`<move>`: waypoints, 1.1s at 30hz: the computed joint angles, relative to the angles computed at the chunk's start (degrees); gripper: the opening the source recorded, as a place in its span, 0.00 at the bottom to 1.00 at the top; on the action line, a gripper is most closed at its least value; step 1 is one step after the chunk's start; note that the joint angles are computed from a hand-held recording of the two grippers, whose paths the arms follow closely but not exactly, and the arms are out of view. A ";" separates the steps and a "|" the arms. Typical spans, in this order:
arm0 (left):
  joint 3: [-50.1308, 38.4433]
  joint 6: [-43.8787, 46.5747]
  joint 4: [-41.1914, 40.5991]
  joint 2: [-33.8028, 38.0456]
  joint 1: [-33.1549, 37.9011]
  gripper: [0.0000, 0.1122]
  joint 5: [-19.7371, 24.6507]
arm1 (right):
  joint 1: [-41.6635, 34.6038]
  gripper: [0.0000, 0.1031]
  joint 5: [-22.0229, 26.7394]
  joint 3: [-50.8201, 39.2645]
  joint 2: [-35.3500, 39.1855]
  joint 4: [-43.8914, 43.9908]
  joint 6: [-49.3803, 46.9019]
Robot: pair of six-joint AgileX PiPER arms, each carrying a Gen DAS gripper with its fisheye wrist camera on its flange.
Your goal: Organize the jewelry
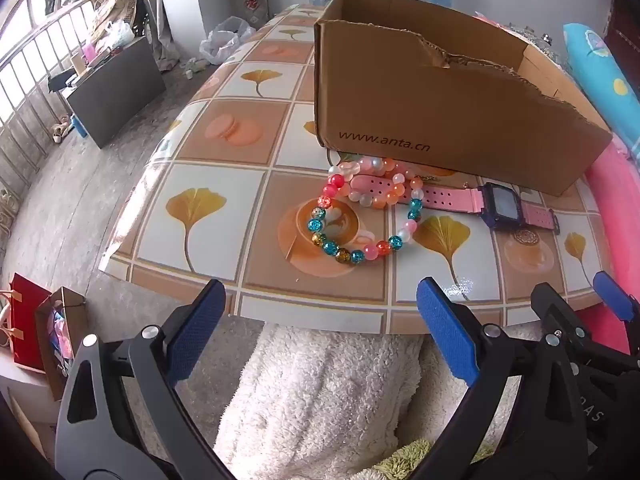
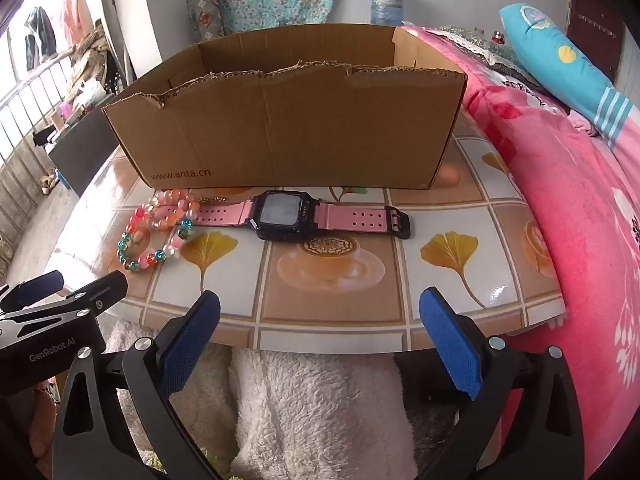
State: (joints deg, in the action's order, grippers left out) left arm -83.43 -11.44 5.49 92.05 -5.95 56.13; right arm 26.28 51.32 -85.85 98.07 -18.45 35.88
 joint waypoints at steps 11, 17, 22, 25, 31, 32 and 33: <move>1.00 2.12 -1.55 -0.19 1.99 0.83 -0.35 | 1.01 0.94 0.10 -0.19 -0.19 -0.29 0.99; 0.92 0.66 -0.80 -0.05 1.23 0.83 -0.39 | 0.54 0.94 -0.07 -0.08 -0.19 0.34 0.27; 0.99 0.57 -0.59 -0.14 1.18 0.83 -0.45 | 0.44 0.94 -0.09 -0.05 -0.26 0.58 -0.06; 1.25 0.04 -0.06 -0.47 0.74 0.83 -0.49 | 0.45 0.94 -0.14 0.07 -0.39 0.53 0.08; 1.13 -0.68 0.63 -0.63 -0.03 0.83 -0.18 | 0.30 0.94 -0.21 0.26 -0.57 0.64 0.27; 1.13 -0.73 0.65 -0.68 -0.13 0.83 -0.14 | 0.30 0.94 -0.23 0.32 -0.63 0.52 0.37; 1.08 -0.75 0.61 -0.69 -0.20 0.83 -0.01 | 0.28 0.94 -0.25 0.38 -0.68 0.48 0.40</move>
State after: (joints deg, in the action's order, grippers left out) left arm -82.36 -12.19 6.10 91.36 -6.15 56.11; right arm 26.56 51.07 -85.47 97.39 -17.97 36.28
